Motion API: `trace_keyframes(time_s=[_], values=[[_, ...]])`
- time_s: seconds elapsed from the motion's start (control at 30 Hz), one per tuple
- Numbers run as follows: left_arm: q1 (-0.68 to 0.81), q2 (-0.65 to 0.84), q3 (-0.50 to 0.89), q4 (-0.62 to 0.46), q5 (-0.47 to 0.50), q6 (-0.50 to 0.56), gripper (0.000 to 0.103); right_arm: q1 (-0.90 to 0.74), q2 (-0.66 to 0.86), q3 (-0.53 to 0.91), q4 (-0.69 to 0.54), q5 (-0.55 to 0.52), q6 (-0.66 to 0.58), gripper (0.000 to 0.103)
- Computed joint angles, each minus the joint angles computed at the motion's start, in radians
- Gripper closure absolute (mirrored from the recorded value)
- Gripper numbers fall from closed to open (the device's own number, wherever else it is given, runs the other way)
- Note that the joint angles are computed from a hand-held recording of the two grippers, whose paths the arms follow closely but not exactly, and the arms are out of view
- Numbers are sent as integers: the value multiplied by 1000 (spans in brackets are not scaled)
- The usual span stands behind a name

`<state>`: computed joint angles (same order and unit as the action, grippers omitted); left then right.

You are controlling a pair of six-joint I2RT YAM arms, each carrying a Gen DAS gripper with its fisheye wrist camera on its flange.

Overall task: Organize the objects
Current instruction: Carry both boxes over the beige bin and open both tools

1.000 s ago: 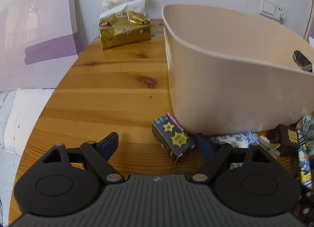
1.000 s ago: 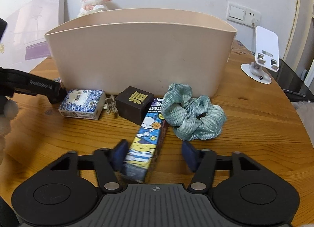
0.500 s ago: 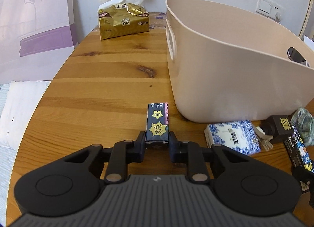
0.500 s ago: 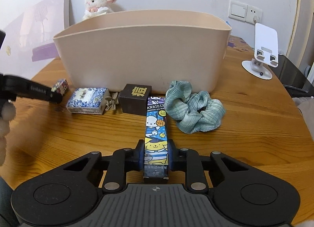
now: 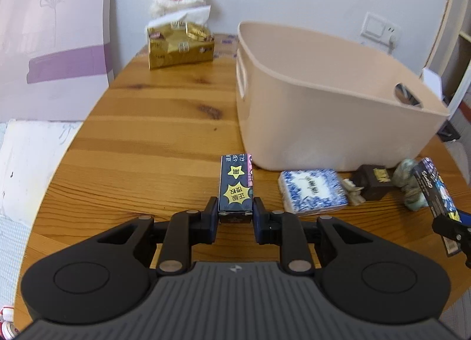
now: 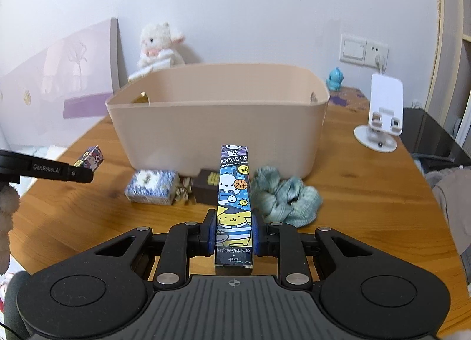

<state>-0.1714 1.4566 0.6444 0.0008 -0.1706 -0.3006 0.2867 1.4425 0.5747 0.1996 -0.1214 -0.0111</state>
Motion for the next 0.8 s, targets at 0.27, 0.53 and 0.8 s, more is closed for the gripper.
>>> trace_keyframes(time_s=[0.27,0.53,0.8], values=[[-57,-191,-32,-42,-63,41,77,-41,-96,6,-12,-24,-1,82],[-117,-249,28,-64,-111,56,77,-86,-76,90,2,-39,-6,82],[-141,-153,146,-34,-149,79,77,-107,-2,206,28,-42,-8,82]])
